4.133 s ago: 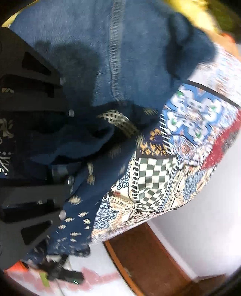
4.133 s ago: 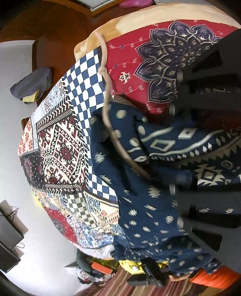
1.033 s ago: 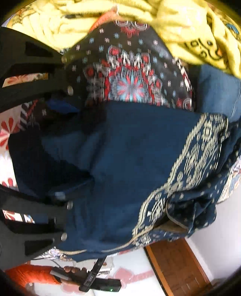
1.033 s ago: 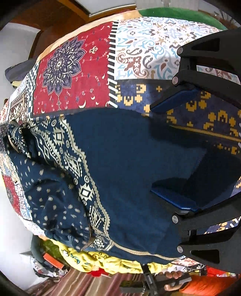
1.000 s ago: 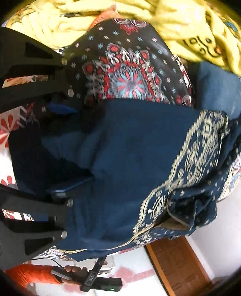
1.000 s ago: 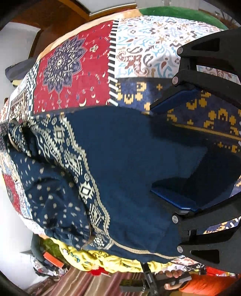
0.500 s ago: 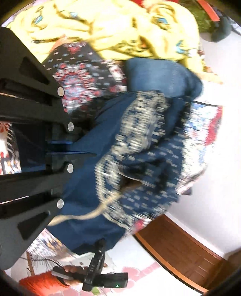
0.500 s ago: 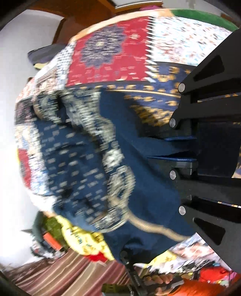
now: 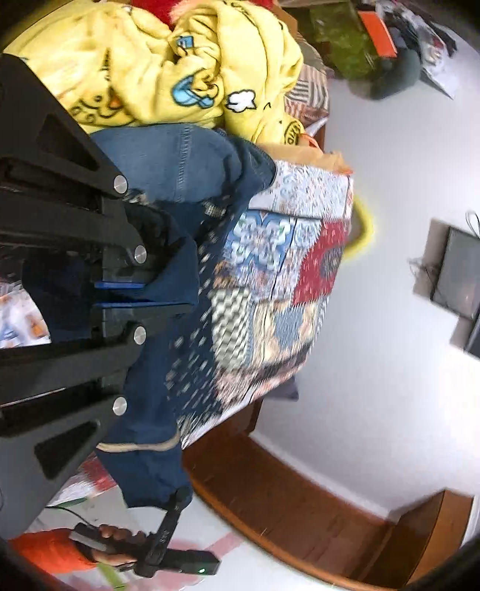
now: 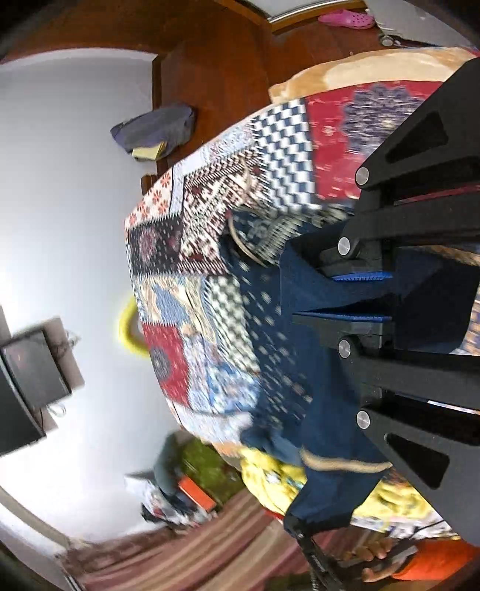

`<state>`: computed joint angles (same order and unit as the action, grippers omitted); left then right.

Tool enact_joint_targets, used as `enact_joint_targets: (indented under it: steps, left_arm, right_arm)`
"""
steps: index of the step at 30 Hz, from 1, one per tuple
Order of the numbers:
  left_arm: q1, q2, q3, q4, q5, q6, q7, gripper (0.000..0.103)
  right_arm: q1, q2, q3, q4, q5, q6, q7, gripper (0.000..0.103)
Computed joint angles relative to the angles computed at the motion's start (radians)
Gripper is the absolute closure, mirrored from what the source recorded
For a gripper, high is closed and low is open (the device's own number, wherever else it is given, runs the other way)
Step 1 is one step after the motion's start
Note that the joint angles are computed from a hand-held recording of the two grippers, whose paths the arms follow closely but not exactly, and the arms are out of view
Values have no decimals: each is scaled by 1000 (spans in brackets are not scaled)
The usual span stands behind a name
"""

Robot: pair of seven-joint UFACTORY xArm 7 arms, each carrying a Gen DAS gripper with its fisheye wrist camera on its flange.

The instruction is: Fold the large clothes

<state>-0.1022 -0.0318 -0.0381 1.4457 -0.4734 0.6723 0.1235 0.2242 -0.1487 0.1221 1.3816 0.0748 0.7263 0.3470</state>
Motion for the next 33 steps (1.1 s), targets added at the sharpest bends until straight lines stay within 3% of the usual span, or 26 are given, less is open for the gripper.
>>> enact_joint_targets:
  steps: [7,12,15,17,18,21,22,25,27,29,33]
  left_arm:
    - [4,239,-15,98,190,13,-143,99]
    - [16,310,-42,89,206,9,-118,95]
    - [3,274,-44,58,258,3,-101,93]
    - [-5,253,-40,61,295,38,-99,86]
    - [-6,241,-39,61,305,51,-96,77]
    - [-25,171,-23,24,392,49,-142,30]
    - [-27,151,-20,8,411,26,-156,25]
    - [-26,71,-25,-52,408,-21,-136,14]
    - [-32,34,-33,-76,415,-19,-114,13]
    - [-43,11,-41,-96,418,-12,-87,13]
    - [-74,10,-62,-119,423,-5,-57,13]
  right_arm:
    - [-13,199,-17,69,31,26,-24,91]
    - [-20,182,-18,1,76,-37,-87,91]
    - [-22,169,-19,22,67,23,-120,86]
    - [-17,166,-18,53,2,86,-96,77]
    - [-14,158,-16,66,-34,122,-86,73]
    - [-9,103,-12,49,-100,152,-68,57]
    - [-9,77,-12,27,-90,142,-74,56]
    - [-3,15,-11,-13,-37,156,-114,55]
    - [4,-16,-1,-37,-35,165,-127,51]
    - [10,-37,14,-61,-53,159,-125,39]
    - [30,-32,29,-77,-51,172,-143,38]
